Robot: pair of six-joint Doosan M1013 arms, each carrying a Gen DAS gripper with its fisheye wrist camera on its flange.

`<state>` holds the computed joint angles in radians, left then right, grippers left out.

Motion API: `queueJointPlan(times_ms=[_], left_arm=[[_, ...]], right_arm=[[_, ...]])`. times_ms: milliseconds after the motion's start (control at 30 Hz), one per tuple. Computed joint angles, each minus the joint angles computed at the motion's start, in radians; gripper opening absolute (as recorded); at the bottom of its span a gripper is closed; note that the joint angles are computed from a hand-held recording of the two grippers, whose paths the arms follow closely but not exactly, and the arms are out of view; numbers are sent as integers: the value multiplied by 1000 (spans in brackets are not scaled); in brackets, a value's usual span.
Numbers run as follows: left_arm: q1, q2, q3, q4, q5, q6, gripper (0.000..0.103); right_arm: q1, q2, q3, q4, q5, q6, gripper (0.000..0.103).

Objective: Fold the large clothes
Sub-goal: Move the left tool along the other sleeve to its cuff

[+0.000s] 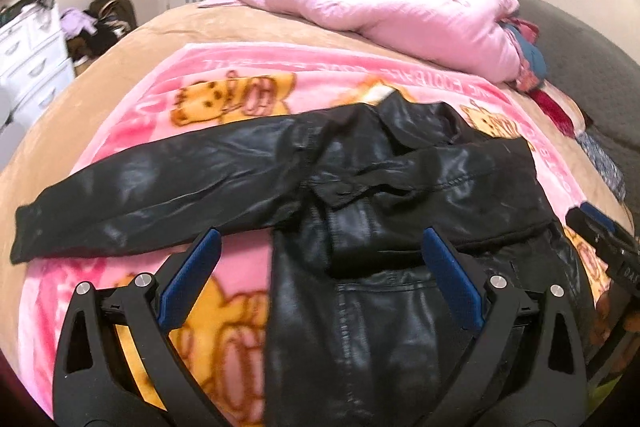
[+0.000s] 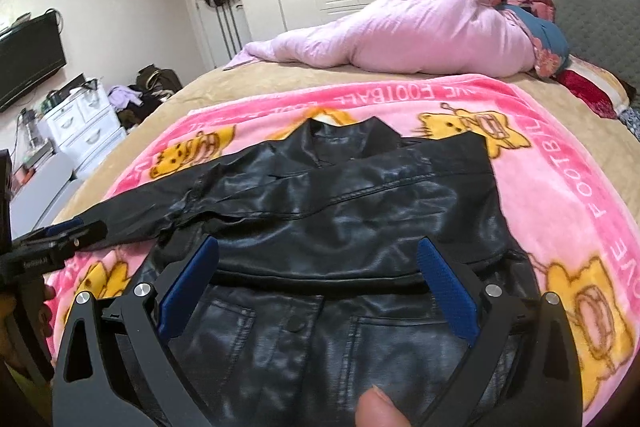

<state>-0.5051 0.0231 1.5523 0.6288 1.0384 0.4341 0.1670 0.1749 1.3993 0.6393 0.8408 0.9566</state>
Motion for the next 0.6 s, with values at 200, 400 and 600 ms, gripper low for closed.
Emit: queueJointPlan(times_ms=[200, 400, 600], left_arm=[[10, -55, 47, 44, 13, -115, 94], [38, -94, 83, 57, 38, -192, 94], [60, -122, 109, 73, 53, -240, 94]], right_arm=[[25, -2, 2, -6, 16, -16, 99], [56, -2, 6, -27, 28, -19, 99], [86, 1, 6, -34, 40, -28, 99]])
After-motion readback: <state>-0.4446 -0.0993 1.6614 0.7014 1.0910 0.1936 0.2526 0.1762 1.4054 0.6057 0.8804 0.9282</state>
